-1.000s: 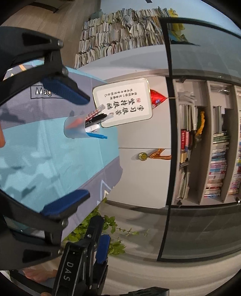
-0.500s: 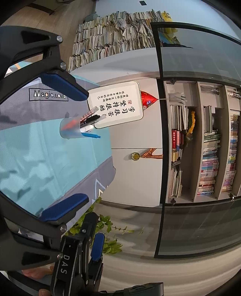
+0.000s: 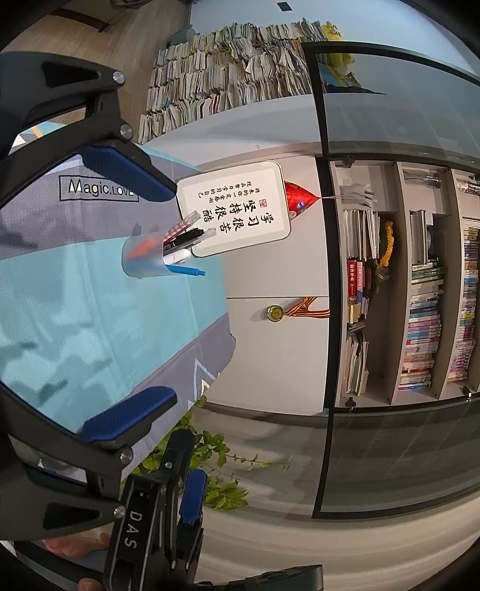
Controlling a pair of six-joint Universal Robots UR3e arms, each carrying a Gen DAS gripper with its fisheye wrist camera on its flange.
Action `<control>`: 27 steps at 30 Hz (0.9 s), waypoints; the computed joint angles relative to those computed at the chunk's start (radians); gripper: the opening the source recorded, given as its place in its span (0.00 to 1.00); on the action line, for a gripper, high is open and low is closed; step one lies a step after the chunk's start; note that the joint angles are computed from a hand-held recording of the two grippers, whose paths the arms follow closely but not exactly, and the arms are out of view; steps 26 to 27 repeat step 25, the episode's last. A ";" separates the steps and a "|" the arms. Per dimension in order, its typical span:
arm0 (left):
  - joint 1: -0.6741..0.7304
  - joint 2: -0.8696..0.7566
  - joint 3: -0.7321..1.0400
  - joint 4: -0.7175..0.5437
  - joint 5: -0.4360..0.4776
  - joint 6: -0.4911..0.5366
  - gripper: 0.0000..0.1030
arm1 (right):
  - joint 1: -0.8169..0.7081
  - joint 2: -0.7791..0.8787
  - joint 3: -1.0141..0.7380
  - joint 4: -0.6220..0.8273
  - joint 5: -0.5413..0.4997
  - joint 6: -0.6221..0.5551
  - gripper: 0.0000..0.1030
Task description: Organize stationery
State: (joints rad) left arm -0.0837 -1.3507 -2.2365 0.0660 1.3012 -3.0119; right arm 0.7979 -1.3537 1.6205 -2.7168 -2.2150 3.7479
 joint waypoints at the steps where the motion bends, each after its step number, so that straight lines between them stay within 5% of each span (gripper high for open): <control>1: 0.000 -0.001 0.000 0.000 0.001 0.001 0.97 | -0.002 -0.002 0.005 -0.003 0.003 0.000 0.63; 27: -0.007 -0.003 0.004 -0.007 0.008 -0.002 0.97 | -0.005 0.005 -0.002 0.008 0.011 0.002 0.63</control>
